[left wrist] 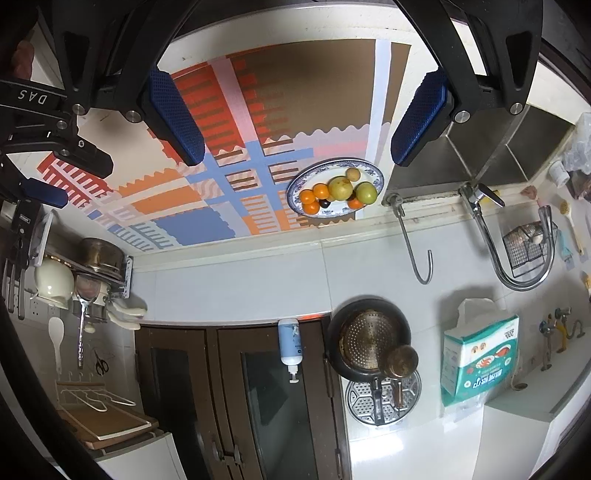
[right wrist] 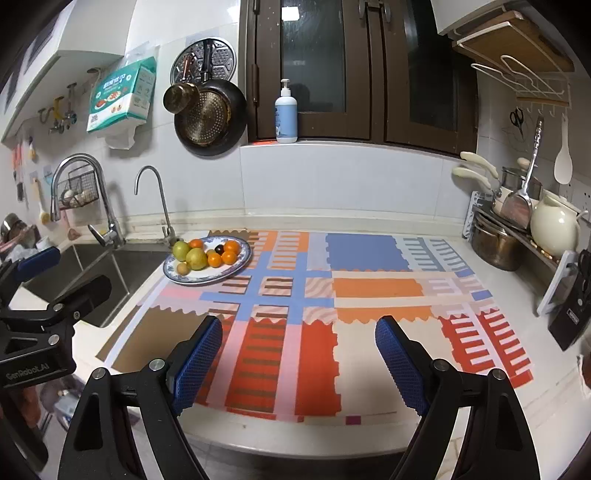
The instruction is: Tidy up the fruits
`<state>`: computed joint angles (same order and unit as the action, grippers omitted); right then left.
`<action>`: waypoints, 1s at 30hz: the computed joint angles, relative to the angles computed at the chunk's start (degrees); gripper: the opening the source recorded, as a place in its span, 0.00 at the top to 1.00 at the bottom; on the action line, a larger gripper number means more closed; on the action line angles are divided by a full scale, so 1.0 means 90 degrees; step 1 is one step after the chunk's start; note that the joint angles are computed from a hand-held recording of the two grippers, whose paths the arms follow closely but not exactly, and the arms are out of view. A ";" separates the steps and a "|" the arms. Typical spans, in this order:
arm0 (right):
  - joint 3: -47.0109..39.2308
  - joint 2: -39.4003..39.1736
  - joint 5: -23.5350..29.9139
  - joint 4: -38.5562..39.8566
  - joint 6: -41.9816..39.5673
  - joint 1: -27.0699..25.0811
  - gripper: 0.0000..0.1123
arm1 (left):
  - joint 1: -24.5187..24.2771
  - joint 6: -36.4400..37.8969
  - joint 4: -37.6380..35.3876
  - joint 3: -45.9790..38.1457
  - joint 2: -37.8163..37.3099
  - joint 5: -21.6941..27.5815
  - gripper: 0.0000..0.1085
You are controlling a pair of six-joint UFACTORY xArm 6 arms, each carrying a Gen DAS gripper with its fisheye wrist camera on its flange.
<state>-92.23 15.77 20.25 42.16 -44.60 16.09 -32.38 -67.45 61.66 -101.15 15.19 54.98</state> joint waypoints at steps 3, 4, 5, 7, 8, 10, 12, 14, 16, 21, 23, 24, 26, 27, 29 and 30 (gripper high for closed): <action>0.0121 -0.0092 -0.0043 0.0078 -0.0094 0.0010 0.24 | -0.0041 -0.0046 0.0031 0.0048 -0.0049 0.0052 0.05; 0.0182 -0.0134 -0.0080 0.0097 -0.0119 0.0018 0.24 | -0.0056 -0.0062 0.0041 0.0077 -0.0074 0.0072 0.05; 0.0203 -0.0147 -0.0094 0.0098 -0.0120 0.0021 0.24 | -0.0062 -0.0078 0.0047 0.0097 -0.0089 0.0081 0.05; 0.0231 -0.0173 -0.0065 0.0160 -0.0184 0.0010 0.24 | -0.0072 -0.0115 0.0059 0.0175 -0.0149 0.0076 0.05; 0.0277 -0.0210 -0.0081 0.0190 -0.0208 0.0015 0.24 | -0.0075 -0.0138 0.0059 0.0210 -0.0177 0.0066 0.05; 0.0312 -0.0248 -0.0082 0.0222 -0.0249 0.0011 0.24 | -0.0084 -0.0173 0.0054 0.0255 -0.0216 0.0053 0.05; 0.0370 -0.0296 -0.0115 0.0258 -0.0298 0.0016 0.24 | -0.0089 -0.0185 0.0047 0.0266 -0.0230 0.0055 0.05; 0.0383 -0.0310 -0.0128 0.0243 -0.0271 0.0019 0.24 | -0.0087 -0.0197 0.0051 0.0286 -0.0244 0.0038 0.05; 0.0414 -0.0344 -0.0129 0.0250 -0.0267 0.0019 0.24 | -0.0095 -0.0222 0.0051 0.0299 -0.0254 0.0034 0.05; 0.0432 -0.0370 -0.0140 0.0316 -0.0344 0.0015 0.24 | -0.0101 -0.0286 0.0010 0.0328 -0.0273 -0.0017 0.05; 0.0444 -0.0381 -0.0153 0.0295 -0.0317 0.0023 0.24 | -0.0097 -0.0291 -0.0043 0.0353 -0.0288 -0.0076 0.05; 0.0440 -0.0384 -0.0132 0.0314 -0.0329 0.0018 0.24 | -0.0102 -0.0289 -0.0060 0.0350 -0.0283 -0.0079 0.05; 0.0433 -0.0395 -0.0092 0.0358 -0.0358 0.0003 0.24 | -0.0141 -0.0320 -0.0021 0.0331 -0.0264 -0.0005 0.05; 0.0430 -0.0401 -0.0081 0.0387 -0.0377 -0.0003 0.24 | -0.0151 -0.0318 -0.0010 0.0314 -0.0251 0.0023 0.05; 0.0416 -0.0403 -0.0056 0.0425 -0.0413 -0.0021 0.24 | -0.0174 -0.0357 0.0017 0.0307 -0.0249 0.0073 0.05; 0.0410 -0.0401 -0.0047 0.0416 -0.0401 -0.0026 0.24 | -0.0180 -0.0375 0.0024 0.0304 -0.0248 0.0075 0.05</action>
